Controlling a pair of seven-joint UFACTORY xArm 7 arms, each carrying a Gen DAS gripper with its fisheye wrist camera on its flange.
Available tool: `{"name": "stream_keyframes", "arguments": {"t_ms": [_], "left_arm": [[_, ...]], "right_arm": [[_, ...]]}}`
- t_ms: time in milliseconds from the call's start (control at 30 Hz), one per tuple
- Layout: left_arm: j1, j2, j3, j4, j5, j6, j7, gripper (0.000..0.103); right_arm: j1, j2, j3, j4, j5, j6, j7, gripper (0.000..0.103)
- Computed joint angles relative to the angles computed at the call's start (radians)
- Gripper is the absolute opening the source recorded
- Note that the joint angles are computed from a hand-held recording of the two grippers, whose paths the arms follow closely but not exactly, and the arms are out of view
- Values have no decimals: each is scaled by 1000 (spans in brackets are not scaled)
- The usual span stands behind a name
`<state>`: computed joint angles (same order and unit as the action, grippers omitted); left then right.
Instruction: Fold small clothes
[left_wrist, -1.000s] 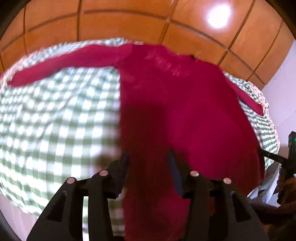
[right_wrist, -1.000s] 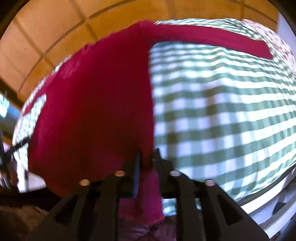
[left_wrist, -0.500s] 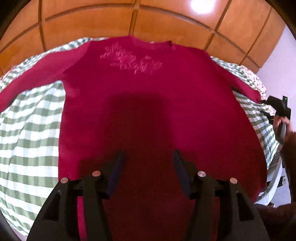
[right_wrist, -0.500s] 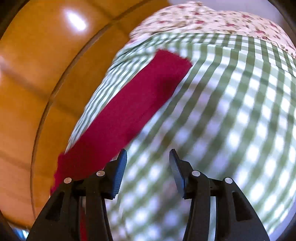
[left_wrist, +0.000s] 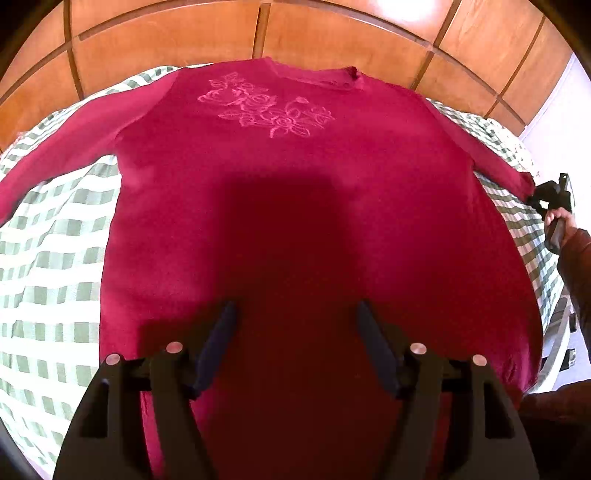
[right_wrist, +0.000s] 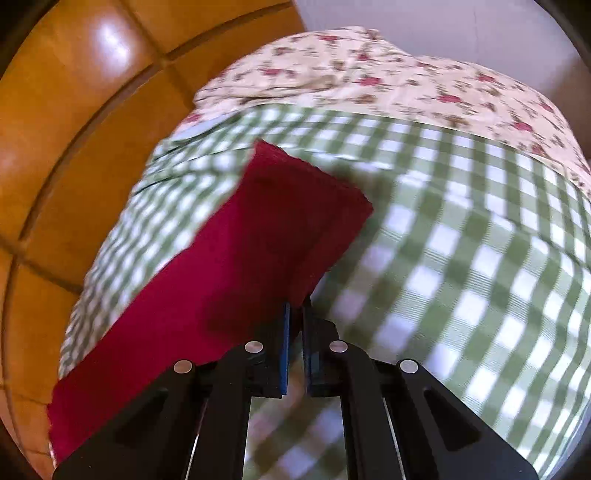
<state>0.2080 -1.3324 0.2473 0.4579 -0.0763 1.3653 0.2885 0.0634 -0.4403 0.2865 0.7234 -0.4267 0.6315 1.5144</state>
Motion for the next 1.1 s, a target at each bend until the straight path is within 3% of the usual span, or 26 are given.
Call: {"name": "stream_keyframes", "arguments": {"t_ms": [267, 400, 567, 700, 867, 933, 967, 1000, 1100], "left_arm": [[7, -3, 46, 15, -29, -5, 9, 68], [10, 17, 76, 34, -53, -22, 15, 68], [29, 37, 111, 51, -89, -34, 0, 68], [40, 56, 134, 62, -104, -36, 4, 68], [40, 114, 159, 87, -135, -66, 7, 68], [36, 151, 170, 102, -154, -85, 6, 68], [32, 174, 177, 111, -166, -95, 6, 68], [28, 197, 184, 120, -178, -107, 6, 68], [16, 262, 197, 144, -218, -141, 12, 68]], "right_arm": [[19, 25, 31, 115, -57, 48, -51, 4], [53, 81, 73, 234, -119, 13, -98, 4], [148, 303, 151, 504, -247, -16, -137, 4], [274, 568, 196, 786, -354, -6, -170, 4], [506, 975, 232, 1259, -356, 68, -407, 5], [553, 1076, 256, 1379, -298, 64, -517, 25], [571, 1097, 255, 1407, -283, 62, -541, 50], [582, 1089, 238, 1394, -281, 33, -522, 56], [544, 961, 194, 1203, -255, -83, -436, 56]]}}
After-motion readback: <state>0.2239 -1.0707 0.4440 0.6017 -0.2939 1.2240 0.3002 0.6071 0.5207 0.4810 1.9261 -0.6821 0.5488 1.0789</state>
